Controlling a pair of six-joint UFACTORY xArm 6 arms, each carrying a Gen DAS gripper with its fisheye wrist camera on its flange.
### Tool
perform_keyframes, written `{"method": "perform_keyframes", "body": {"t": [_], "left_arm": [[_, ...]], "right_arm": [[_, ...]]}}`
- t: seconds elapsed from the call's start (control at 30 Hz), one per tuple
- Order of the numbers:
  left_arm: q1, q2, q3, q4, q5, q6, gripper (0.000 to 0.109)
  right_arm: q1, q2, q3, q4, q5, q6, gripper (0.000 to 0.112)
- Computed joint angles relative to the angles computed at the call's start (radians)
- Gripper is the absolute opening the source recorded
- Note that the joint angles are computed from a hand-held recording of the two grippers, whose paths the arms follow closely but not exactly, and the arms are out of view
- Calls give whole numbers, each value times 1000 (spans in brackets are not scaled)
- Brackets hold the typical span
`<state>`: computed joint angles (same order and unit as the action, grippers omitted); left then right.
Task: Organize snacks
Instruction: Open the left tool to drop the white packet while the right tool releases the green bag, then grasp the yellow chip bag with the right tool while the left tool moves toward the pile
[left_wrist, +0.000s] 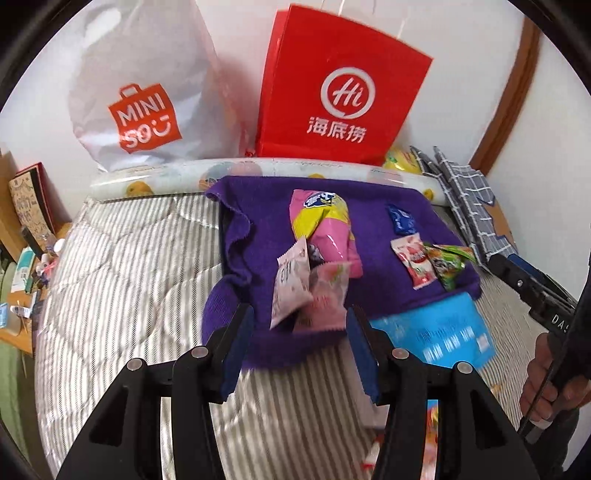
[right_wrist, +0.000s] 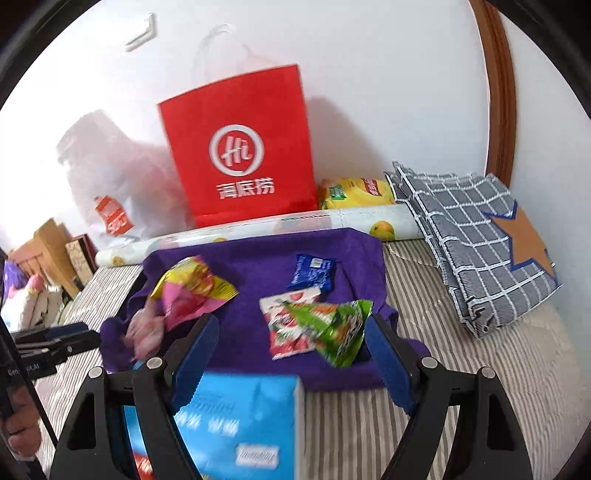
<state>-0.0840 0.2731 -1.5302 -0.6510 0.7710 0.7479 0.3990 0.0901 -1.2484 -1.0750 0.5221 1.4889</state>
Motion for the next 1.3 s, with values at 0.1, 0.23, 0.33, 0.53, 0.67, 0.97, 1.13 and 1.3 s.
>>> {"method": "perform_keyframes", "body": {"t": [0.1, 0.23, 0.33, 0.53, 0.67, 0.97, 1.13, 1.3], "left_arm": [[21, -53, 53, -39, 11, 32, 54], [47, -103, 100, -75, 40, 56, 54], [55, -138, 138, -83, 38, 70, 54], [76, -196, 204, -104, 61, 109, 54], [78, -223, 238, -101, 67, 116, 54], [74, -248, 275, -95, 90, 130, 54], [60, -264, 300, -78, 84, 142, 54], [51, -264, 310, -63, 80, 139, 54]], "right_arm": [[49, -30, 22, -17, 56, 12, 80], [100, -65, 54, -21, 101, 28, 80], [124, -87, 79, -10, 109, 37, 80], [165, -119, 123, 6, 129, 56, 80], [176, -132, 157, 35, 133, 63, 80], [162, -95, 210, 118, 32, 34, 79], [145, -41, 209, 190, -1, 2, 79], [126, -13, 213, 213, -46, 1, 79]]}}
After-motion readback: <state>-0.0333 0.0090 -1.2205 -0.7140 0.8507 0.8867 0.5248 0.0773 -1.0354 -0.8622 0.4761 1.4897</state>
